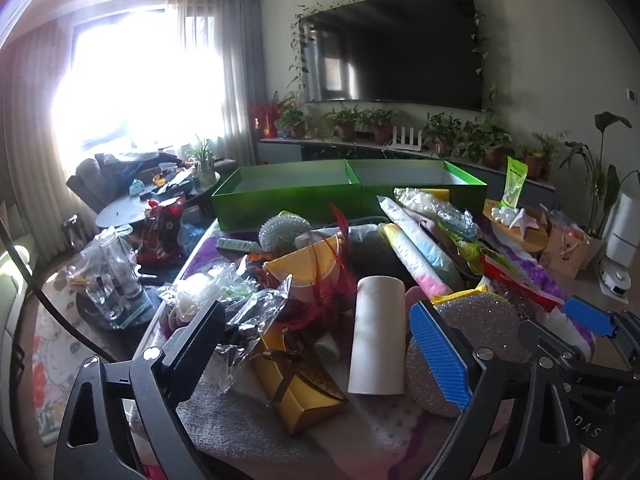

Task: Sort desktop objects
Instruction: 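Move the left gripper toward the round glittery scouring pad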

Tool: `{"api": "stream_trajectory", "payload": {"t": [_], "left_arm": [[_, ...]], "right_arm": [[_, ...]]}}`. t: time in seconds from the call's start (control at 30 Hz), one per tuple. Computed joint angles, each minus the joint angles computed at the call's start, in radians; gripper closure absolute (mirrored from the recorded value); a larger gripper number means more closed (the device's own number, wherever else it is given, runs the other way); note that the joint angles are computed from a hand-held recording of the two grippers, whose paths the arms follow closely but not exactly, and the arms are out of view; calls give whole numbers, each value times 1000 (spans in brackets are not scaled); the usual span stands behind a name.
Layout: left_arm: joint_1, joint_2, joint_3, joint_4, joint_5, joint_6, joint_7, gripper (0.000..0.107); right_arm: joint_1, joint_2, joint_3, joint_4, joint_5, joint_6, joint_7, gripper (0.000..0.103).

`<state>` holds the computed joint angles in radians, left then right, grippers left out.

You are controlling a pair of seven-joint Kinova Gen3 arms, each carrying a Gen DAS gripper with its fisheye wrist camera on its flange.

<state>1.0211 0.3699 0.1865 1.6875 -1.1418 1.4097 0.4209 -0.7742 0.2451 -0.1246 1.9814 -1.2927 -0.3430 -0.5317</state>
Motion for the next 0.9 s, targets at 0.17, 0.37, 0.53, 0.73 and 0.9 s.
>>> {"api": "stream_trajectory", "payload": {"t": [0.17,0.37,0.53,0.73,0.9], "left_arm": [[-12,-6,13,4,-21,-82,-41,22],[-59,-14,4,13,25,-253,-84,41],[-65,-16,-14,24,39,-314,-97,45],[-88,-15,-26,26,84,-362,-129,52],[-88,-12,-37,30,97,-386,-137,52]], "right_arm": [[3,-2,9,4,0,20,-7,31],[13,0,27,6,-50,58,31,31],[22,6,32,1,-80,88,64,39],[29,20,45,-17,-160,143,149,46],[46,27,30,-23,-213,152,207,46]]}}
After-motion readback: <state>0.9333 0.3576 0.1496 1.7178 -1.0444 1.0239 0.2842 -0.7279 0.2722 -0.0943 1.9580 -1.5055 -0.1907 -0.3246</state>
